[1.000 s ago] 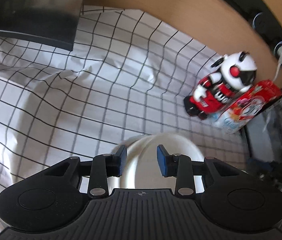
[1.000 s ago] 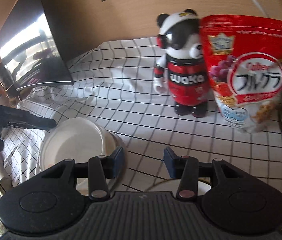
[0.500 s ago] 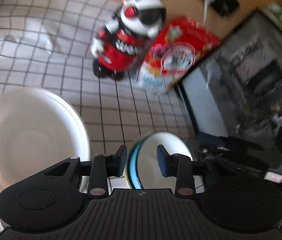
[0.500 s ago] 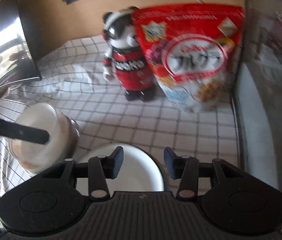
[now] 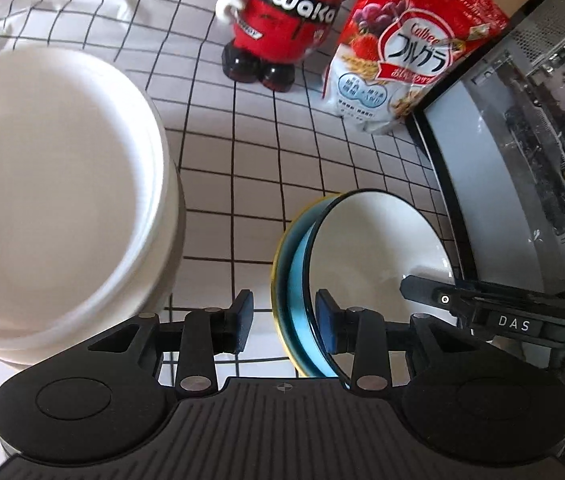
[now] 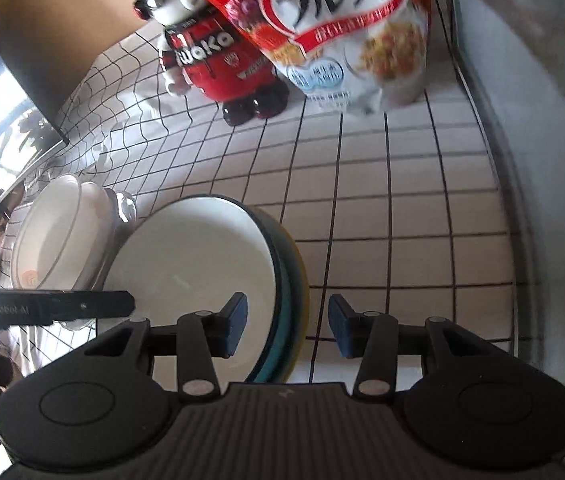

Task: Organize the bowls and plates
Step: 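Grip the rim of the yellow-rimmed bowl holding the blue bowl with both tools, then lift the nested yellow and blue bowls with both tools toward the stack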

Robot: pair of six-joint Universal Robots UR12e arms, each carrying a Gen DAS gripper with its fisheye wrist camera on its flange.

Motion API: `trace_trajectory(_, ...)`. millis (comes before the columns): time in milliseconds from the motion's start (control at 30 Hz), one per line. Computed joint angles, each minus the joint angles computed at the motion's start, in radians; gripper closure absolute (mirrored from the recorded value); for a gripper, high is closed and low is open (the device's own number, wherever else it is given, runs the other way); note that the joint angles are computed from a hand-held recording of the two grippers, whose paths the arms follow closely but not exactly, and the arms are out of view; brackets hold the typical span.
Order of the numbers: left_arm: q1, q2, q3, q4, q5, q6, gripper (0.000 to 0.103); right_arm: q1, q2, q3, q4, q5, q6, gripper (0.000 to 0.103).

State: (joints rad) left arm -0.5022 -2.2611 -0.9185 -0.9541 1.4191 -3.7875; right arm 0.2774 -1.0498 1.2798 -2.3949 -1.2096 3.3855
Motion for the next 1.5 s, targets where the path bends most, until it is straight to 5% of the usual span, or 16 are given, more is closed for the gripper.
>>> trace_trajectory(400,0.004,-0.057,0.025,0.022,-0.095,-0.070,0.066,-0.023,0.052,-0.030,0.047,0.167,0.069,0.058)
trace_trajectory(667,0.010,-0.063,0.005,0.074,-0.143,-0.101,0.057,-0.016,0.070,-0.057,0.064,0.174,0.005,0.059)
trace_trajectory(933,0.018,-0.055,-0.038,0.161,-0.175,-0.120,0.061,-0.022,0.081,-0.068,0.057,0.192,-0.026,0.059)
trace_trajectory(1133,0.027,-0.048,-0.083,0.264,-0.208,-0.228,0.061,-0.026,0.079,-0.061,0.050,0.207,-0.039,0.060)
trace_trajectory(1500,0.039,-0.055,-0.082,0.267,-0.244,-0.342,0.067,-0.029,0.077,-0.051,0.034,0.229,-0.049,0.060)
